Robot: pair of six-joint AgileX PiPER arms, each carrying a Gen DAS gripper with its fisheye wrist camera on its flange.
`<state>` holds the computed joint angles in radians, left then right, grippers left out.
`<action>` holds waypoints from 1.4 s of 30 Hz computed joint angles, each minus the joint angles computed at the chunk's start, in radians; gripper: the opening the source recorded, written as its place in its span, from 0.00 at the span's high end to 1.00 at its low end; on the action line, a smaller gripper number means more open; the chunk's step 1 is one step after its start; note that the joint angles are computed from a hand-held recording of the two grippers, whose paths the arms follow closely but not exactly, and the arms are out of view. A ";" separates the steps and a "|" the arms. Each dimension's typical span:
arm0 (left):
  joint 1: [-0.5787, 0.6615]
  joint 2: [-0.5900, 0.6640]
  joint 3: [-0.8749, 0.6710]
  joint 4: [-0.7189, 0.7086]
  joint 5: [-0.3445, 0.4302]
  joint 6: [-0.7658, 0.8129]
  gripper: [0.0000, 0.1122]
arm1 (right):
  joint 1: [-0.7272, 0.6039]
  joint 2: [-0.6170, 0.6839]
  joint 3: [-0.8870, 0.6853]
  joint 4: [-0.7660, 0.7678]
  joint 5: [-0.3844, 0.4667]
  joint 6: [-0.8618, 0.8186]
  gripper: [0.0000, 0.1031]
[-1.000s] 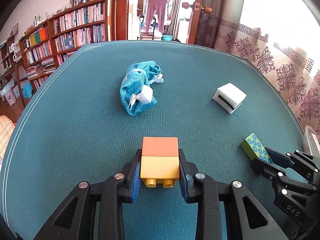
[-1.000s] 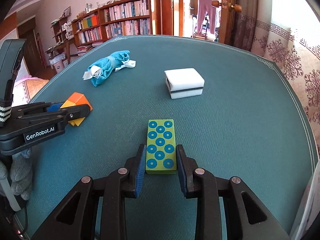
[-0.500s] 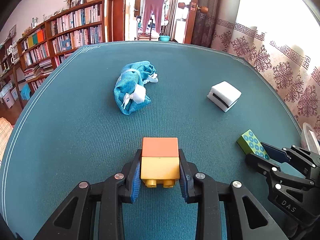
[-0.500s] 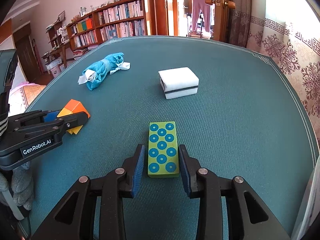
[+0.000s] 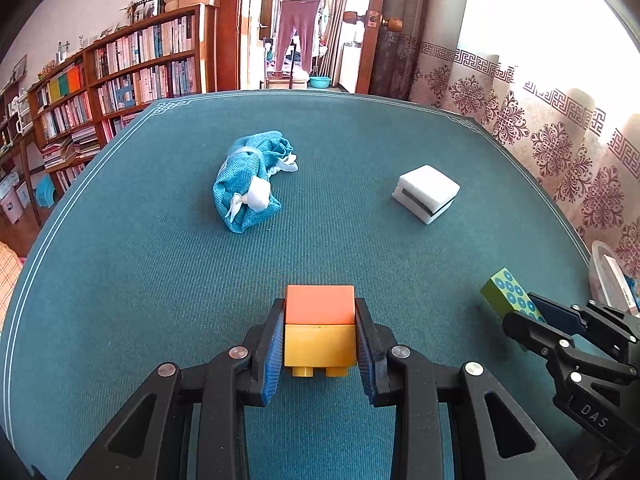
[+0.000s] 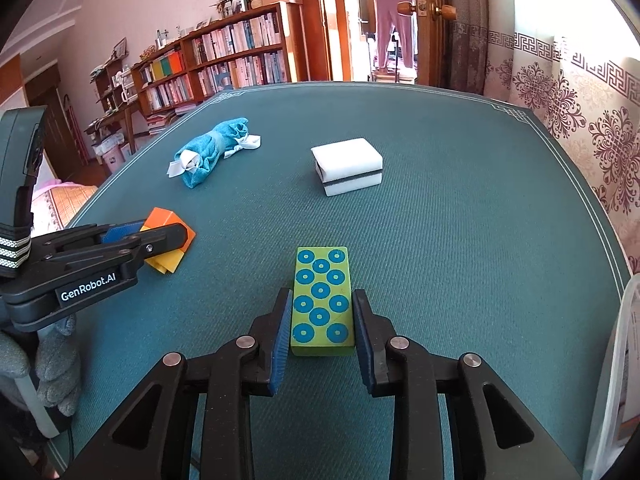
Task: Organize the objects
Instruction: 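Lift both blocks and carry them toward the clear basin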
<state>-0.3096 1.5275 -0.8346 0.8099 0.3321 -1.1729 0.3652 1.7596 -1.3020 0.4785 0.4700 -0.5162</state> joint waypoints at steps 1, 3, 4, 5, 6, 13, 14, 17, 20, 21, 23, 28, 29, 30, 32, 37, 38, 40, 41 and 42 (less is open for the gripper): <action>-0.005 0.001 0.002 0.008 0.005 -0.010 0.70 | -0.006 -0.011 0.008 0.013 0.002 -0.011 0.71; -0.013 0.008 0.001 0.027 0.019 -0.040 0.70 | -0.016 -0.026 0.022 0.034 0.003 -0.032 0.71; -0.017 0.011 0.000 0.043 0.027 -0.062 0.70 | -0.020 -0.033 0.031 0.041 -0.001 -0.040 0.71; -0.019 0.012 0.001 0.051 0.032 -0.072 0.69 | -0.023 -0.038 0.039 0.049 -0.003 -0.047 0.71; -0.021 0.011 0.004 0.061 0.035 -0.085 0.69 | -0.027 -0.040 0.044 0.057 -0.002 -0.054 0.71; -0.030 0.014 0.016 0.065 0.054 -0.096 0.55 | -0.052 -0.052 0.063 0.096 0.004 -0.093 0.71; -0.033 0.012 0.019 0.080 0.058 -0.115 0.53 | -0.055 -0.055 0.067 0.101 0.003 -0.098 0.71; -0.035 0.017 0.017 0.070 0.069 -0.101 0.53 | -0.065 -0.062 0.077 0.119 0.003 -0.116 0.71; -0.056 0.020 0.018 0.110 0.093 -0.131 0.67 | -0.074 -0.072 0.087 0.135 0.004 -0.130 0.71; -0.057 0.018 0.021 0.112 0.089 -0.128 0.70 | -0.077 -0.077 0.091 0.143 0.005 -0.138 0.71; -0.056 0.017 0.020 0.109 0.082 -0.123 0.70 | -0.082 -0.087 0.098 0.155 0.003 -0.150 0.71; -0.070 -0.001 0.023 0.116 0.080 -0.130 0.71 | -0.094 -0.132 0.122 0.183 0.001 -0.181 0.71; -0.079 -0.005 0.022 0.116 0.083 -0.129 0.71 | -0.098 -0.144 0.129 0.188 0.000 -0.187 0.71; -0.089 -0.009 0.019 0.116 0.086 -0.129 0.71 | -0.102 -0.157 0.138 0.189 -0.001 -0.189 0.71; -0.108 -0.014 0.013 0.111 0.087 -0.121 0.71 | -0.117 -0.179 0.152 0.199 0.000 -0.203 0.71; -0.170 -0.005 -0.029 0.095 0.102 -0.102 0.71 | -0.168 -0.244 0.193 0.215 0.001 -0.226 0.71; -0.183 0.000 -0.042 0.088 0.107 -0.096 0.71 | -0.181 -0.256 0.200 0.219 0.002 -0.231 0.71; -0.207 0.009 -0.064 0.081 0.112 -0.088 0.71 | -0.212 -0.279 0.214 0.228 0.008 -0.243 0.71; -0.219 0.014 -0.075 0.079 0.116 -0.087 0.71 | -0.230 -0.291 0.223 0.234 0.010 -0.252 0.71; -0.231 0.019 -0.084 0.076 0.117 -0.084 0.71 | -0.248 -0.301 0.230 0.239 0.012 -0.260 0.71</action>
